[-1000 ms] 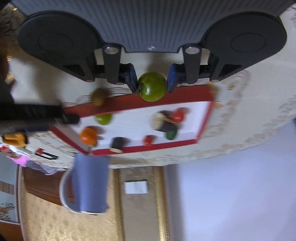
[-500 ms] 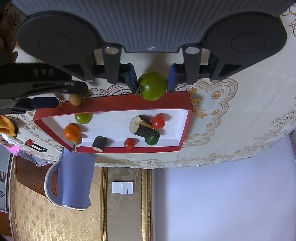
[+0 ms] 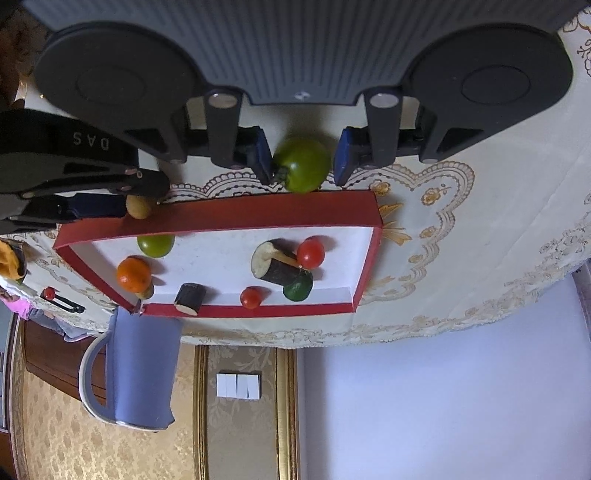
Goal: Organize fruits
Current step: 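Grasp the large green tomato with the left gripper while the right grasps another brown fruit, then carry the green tomato into the tray and open the left gripper while the right holds its fruit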
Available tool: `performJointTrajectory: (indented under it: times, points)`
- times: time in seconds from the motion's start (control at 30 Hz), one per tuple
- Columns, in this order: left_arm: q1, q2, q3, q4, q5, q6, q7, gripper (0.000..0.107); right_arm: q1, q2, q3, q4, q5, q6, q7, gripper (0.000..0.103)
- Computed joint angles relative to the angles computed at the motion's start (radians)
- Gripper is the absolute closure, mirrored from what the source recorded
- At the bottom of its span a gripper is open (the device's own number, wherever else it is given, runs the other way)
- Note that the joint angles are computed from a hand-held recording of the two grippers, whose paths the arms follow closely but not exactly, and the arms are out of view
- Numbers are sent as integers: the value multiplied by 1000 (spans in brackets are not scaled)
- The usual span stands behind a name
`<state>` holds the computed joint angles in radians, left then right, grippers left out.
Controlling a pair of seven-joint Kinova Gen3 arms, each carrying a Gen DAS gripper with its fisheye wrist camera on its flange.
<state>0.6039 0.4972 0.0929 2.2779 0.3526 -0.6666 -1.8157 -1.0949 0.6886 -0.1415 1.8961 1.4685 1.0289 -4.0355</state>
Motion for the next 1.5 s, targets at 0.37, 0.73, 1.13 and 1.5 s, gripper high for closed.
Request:
performJointTrajectory:
  times: [0.37, 0.73, 1.13, 1.5]
  points:
    - [-43, -5, 21, 0, -60, 29, 43, 76, -11, -7, -20, 34, 45, 25, -47, 78]
    - [4, -21, 5, 3, -22, 4, 22, 76, -63, -15, -45, 82, 18, 124, -101, 78]
    - [108, -11, -51, -166, 188, 108, -207, 76, -84, -28, -72, 129, 14, 186, -162, 78]
    - [231, 85, -187, -406, 486, 259, -501, 76, -107, -40, -88, 149, 17, 242, -178, 77]
